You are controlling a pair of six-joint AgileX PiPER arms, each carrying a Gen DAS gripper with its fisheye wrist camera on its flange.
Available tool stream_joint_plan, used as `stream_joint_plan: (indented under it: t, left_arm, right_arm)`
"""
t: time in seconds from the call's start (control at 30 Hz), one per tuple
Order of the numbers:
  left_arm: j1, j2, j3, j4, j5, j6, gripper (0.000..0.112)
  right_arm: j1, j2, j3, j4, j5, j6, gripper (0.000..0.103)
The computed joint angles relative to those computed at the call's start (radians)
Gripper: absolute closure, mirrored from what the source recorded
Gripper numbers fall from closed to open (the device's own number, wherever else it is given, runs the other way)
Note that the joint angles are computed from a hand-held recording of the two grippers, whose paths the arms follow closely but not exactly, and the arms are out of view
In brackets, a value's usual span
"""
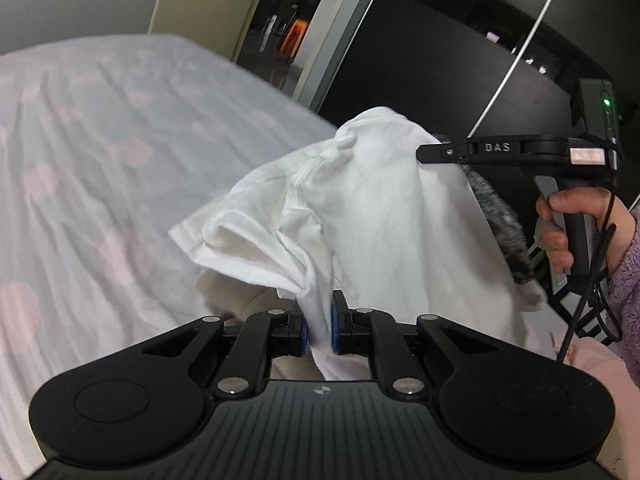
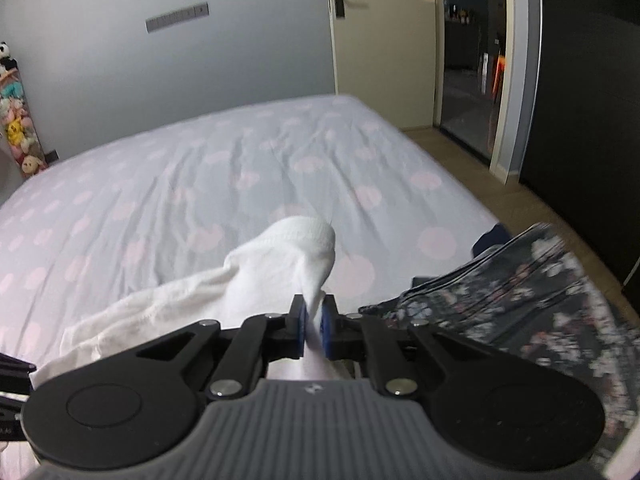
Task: Fold clothes
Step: 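Lift the white sheet and shirt with both grippers and carry them toward the floral jeans stack, then lower the white items beside the floral jeans and open both grippers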
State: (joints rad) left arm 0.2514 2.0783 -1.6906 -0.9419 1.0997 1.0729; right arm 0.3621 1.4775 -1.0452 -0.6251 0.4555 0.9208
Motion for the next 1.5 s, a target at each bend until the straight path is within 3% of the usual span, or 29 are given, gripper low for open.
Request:
stream_joint_plan:
  t: [0.23, 0.37, 0.63, 0.87, 0.97, 1.07, 1.13, 1.2, 1.27, 1.37, 1.5]
  left_arm:
    - [-0.007, 0.123, -0.096, 0.042, 0.008, -0.035, 0.103]
    - [-0.010, 0.136, -0.082, 0.051, 0.000, -0.024, 0.103]
    - [0.028, 0.073, -0.034, 0.058, 0.025, -0.015, 0.098]
    - [0.072, -0.091, 0.117, 0.043, -0.067, 0.129, 0.097]
    - [0.103, -0.136, 0.130, 0.029, -0.045, 0.135, 0.096]
    - [0.133, -0.177, 0.140, 0.006, -0.004, 0.129, 0.083]
    - [0.149, -0.220, 0.170, -0.011, 0.008, 0.140, 0.067]
    - [0.167, -0.261, 0.194, -0.024, 0.030, 0.137, 0.063]
    - [0.185, -0.306, 0.219, -0.031, 0.045, 0.130, 0.058]
    - [0.207, -0.362, 0.250, -0.045, 0.048, 0.106, 0.046]
    - [0.237, -0.415, 0.296, -0.068, 0.044, 0.099, 0.045]
  right_arm:
    - [-0.059, 0.155, -0.052, 0.075, -0.035, -0.072, 0.094]
    - [-0.064, 0.224, -0.093, 0.082, -0.011, -0.104, 0.094]
    - [-0.026, 0.328, -0.224, 0.053, 0.130, -0.097, 0.093]
    - [0.033, 0.214, -0.245, -0.064, 0.247, 0.003, 0.085]
    - [0.073, 0.121, -0.217, -0.071, 0.293, 0.005, 0.085]
    - [0.139, 0.015, -0.151, -0.075, 0.356, 0.044, 0.085]
    - [0.202, -0.059, -0.098, -0.092, 0.403, 0.113, 0.077]
    - [0.302, -0.121, -0.054, -0.143, 0.481, 0.228, 0.045]
    - [0.417, -0.165, -0.025, -0.182, 0.570, 0.334, 0.031]
    - [0.603, -0.204, 0.004, -0.228, 0.698, 0.492, 0.023]
    - [0.775, -0.182, 0.063, -0.279, 0.744, 0.724, 0.023]
